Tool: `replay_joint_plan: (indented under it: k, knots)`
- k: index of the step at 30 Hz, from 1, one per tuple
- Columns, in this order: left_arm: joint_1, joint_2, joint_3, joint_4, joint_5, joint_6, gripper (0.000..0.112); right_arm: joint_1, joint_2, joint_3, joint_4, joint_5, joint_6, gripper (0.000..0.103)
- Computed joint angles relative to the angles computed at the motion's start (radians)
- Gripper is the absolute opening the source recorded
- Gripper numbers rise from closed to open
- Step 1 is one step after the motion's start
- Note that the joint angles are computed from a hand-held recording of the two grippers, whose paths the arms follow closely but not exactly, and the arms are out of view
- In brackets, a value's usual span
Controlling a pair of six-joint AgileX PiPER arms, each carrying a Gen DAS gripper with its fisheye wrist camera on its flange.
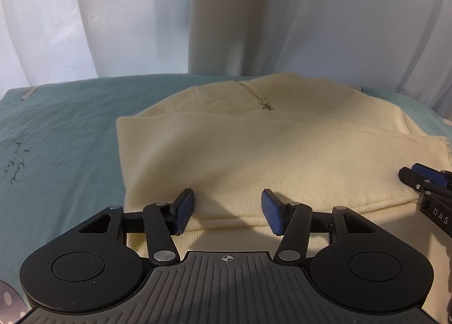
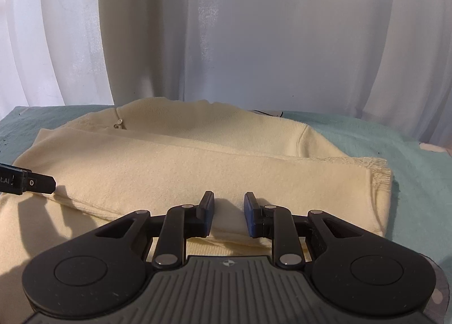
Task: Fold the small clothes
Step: 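Open the right tool and move both tools to the sweater hem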
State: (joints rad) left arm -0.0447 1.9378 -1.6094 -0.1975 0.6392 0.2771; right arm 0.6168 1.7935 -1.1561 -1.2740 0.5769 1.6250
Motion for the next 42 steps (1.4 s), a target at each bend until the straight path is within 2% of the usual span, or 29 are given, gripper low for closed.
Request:
replay_joint_plan:
  k: [2,7,12,17,23,25,29,32,34,36,38,39,42]
  knots:
    - [-0.012,0.026,-0.018,0.023,-0.024,-0.012,0.061,-0.004,0.016,-0.014,-0.013,0.021,-0.002,0.022]
    - [-0.02,0.034,-0.014,0.024,-0.054,0.0,0.064,-0.028,0.014,-0.005,-0.04,0.0,0.046,0.022]
    - [0.016,-0.015,0.024,-0.061,-0.008,0.071,0.064,-0.011,-0.084,0.049,0.096,-0.002,0.008,0.022]
    - [0.018,-0.026,0.052,-0.063,-0.026,0.094,0.066,0.021,-0.144,0.098,0.156,0.083,0.001,0.023]
    - [-0.003,-0.007,0.032,-0.017,-0.039,0.037,0.071,0.038,-0.079,0.058,0.129,0.206,-0.037,0.022]
    - [-0.01,-0.007,0.039,0.003,-0.054,0.029,0.072,0.024,-0.049,0.042,0.103,0.22,-0.009,0.022]
    - [0.011,-0.053,0.068,-0.024,-0.018,0.057,0.072,0.002,-0.109,0.097,0.091,0.155,0.07,0.023]
    - [0.043,-0.12,0.145,-0.074,-0.012,0.118,0.073,0.039,-0.209,0.198,0.02,0.112,0.16,0.034]
    - [0.062,-0.162,0.2,-0.097,-0.007,0.15,0.074,0.071,-0.288,0.269,-0.024,0.071,0.239,0.05]
    - [0.086,-0.214,0.268,-0.111,0.007,0.175,0.074,0.087,-0.373,0.335,-0.044,-0.016,0.297,0.057]
    - [0.106,-0.261,0.325,-0.103,0.022,0.187,0.074,0.09,-0.438,0.369,0.044,-0.112,0.262,0.06]
    - [0.121,-0.295,0.364,-0.098,0.031,0.2,0.074,0.097,-0.464,0.379,0.119,-0.132,0.203,0.06]
    - [0.171,-0.384,0.452,-0.096,0.056,0.249,0.077,0.193,-0.544,0.409,0.356,-0.066,0.024,0.06]
